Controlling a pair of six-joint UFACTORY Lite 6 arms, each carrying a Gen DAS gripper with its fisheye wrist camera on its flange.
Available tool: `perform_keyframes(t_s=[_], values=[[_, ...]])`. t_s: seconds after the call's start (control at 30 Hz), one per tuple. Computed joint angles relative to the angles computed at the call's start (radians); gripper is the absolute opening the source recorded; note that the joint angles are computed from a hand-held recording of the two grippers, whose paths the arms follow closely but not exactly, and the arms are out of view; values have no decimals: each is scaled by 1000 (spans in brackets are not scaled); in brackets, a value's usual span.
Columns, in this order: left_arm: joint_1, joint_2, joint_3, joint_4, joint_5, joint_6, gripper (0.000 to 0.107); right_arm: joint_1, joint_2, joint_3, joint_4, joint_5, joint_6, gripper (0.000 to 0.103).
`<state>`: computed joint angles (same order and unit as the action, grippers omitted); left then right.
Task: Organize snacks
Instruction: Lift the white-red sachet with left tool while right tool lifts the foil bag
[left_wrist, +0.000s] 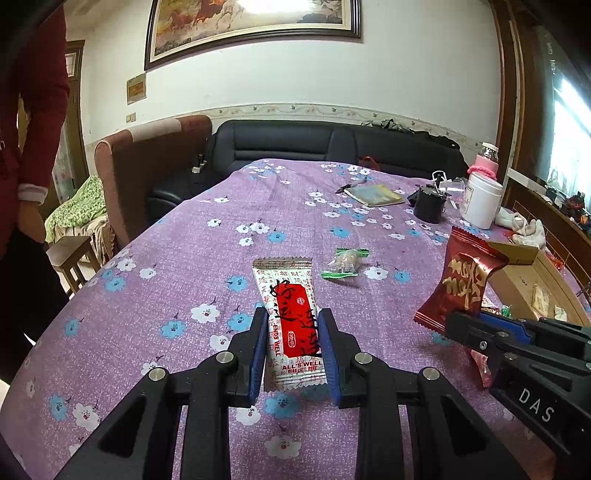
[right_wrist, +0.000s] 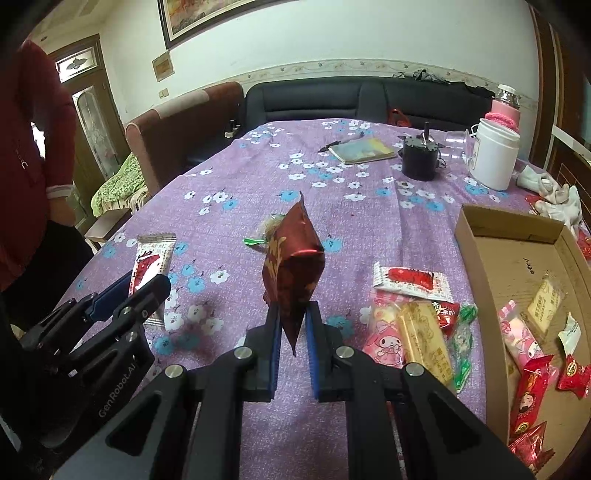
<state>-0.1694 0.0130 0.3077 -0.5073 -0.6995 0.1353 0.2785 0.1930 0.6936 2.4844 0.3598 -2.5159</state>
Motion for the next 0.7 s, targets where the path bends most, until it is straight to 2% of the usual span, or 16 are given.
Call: perform_keyframes(t_s=[0.7], values=[[-44, -24, -23, -60, -46, 46, 29, -25, 5, 13, -31, 0, 44, 12]])
